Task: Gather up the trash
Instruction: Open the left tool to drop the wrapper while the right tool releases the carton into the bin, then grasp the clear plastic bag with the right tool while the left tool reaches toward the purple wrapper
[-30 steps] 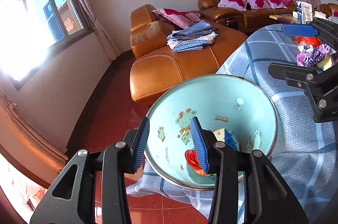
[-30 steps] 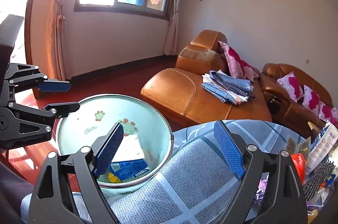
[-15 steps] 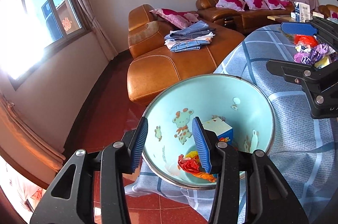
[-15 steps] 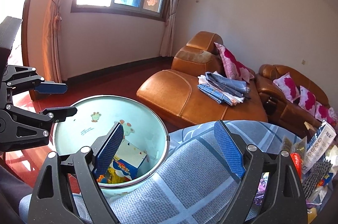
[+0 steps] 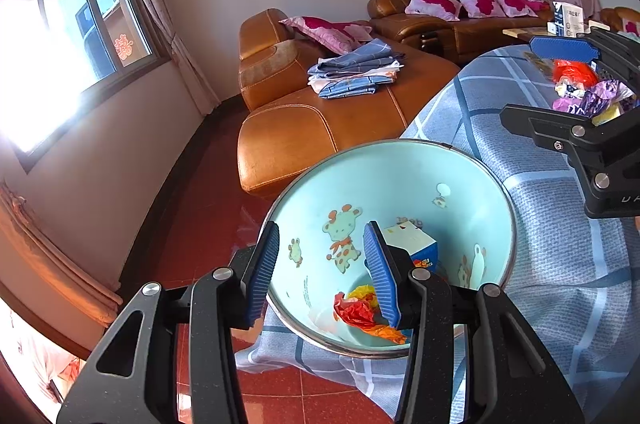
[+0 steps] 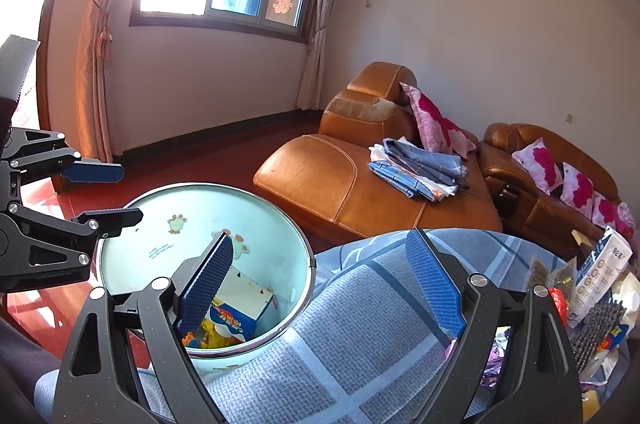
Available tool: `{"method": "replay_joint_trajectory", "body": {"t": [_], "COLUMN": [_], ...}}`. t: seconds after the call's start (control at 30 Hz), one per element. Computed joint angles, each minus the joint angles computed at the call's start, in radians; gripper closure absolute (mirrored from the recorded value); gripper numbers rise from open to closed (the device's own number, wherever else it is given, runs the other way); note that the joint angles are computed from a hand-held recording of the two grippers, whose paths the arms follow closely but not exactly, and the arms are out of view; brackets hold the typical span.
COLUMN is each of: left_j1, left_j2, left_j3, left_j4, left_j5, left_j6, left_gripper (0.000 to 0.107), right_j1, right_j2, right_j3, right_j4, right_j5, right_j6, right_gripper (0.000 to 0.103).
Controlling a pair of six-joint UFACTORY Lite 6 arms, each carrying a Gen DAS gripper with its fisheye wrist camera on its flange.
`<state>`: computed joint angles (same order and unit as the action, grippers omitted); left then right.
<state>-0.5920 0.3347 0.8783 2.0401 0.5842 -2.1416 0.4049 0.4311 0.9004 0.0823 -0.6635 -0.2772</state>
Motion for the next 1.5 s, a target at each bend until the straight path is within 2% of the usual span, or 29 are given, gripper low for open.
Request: {"method": "replay_joint_trajectory", "body": {"t": [0.17, 0.23, 0.33, 0.37, 0.43, 0.73, 0.97, 1.07, 1.13, 1.23, 1.3, 1.4, 1.5], "left_j1": [-0.008, -0.014, -0.020, -0.021, -0.030, -0.127, -0.224, -0.264, -0.282, -0.305, -0.313, -0.326, -0.339], "left_j2": [0.000, 0.000, -0.006, -0.009, -0.014, 0.016, 0.073, 0.108, 0.134, 0.172, 0.202, 0.240, 0.300], "left_j3": [0.002, 0.004, 0.003, 0.002, -0.005, 0.016, 0.076, 0.121, 0.161, 0.226, 0.281, 0.352, 0.440], "left_j4": [0.003, 0.000, 0.003, 0.009, 0.026, 0.098, 0.135, 0.120, 0.117, 0.096, 0.078, 0.071, 0.016], "left_j5": [-0.001, 0.001, -0.006, -0.009, -0.002, -0.037, -0.060, -0.063, -0.074, -0.088, -0.100, -0.121, -0.136], "left_j6": [-0.003, -0.004, -0.006, -0.014, -0.039, -0.132, -0.169, -0.153, -0.144, -0.111, -0.081, -0.058, 0.009], "left_gripper": [0.056, 0.049, 0.047, 0.041, 0.035, 0.034, 0.031, 0.030, 0.030, 0.030, 0.030, 0.030, 0.030], "right_j1": [0.004, 0.009, 0.029, 0.033, 0.037, 0.018, -0.091, -0.198, -0.295, -0.423, -0.501, -0.565, -0.589], "right_j2": [-0.004, -0.010, -0.018, -0.026, -0.047, -0.256, -0.533, -0.643, -0.673, -0.655, -0.628, -0.584, -0.538], "right_j3": [-0.006, -0.016, -0.033, -0.043, -0.066, -0.335, -0.607, -0.694, -0.722, -0.715, -0.701, -0.673, -0.636], "right_j4": [0.038, 0.059, 0.173, 0.196, 0.252, 0.450, 0.549, 0.533, 0.460, 0.364, 0.273, 0.166, 0.100], "right_j5": [-0.013, -0.028, -0.052, -0.062, -0.065, -0.120, -0.094, -0.051, -0.022, 0.009, 0.023, 0.043, 0.083], "right_j6": [-0.024, -0.038, -0.107, -0.114, -0.133, -0.174, -0.181, -0.183, -0.144, -0.088, -0.018, 0.058, 0.112], "right_gripper": [0.015, 0.015, 0.015, 0.015, 0.015, 0.015, 0.015, 0.016, 0.016, 0.022, 0.023, 0.025, 0.031]}}
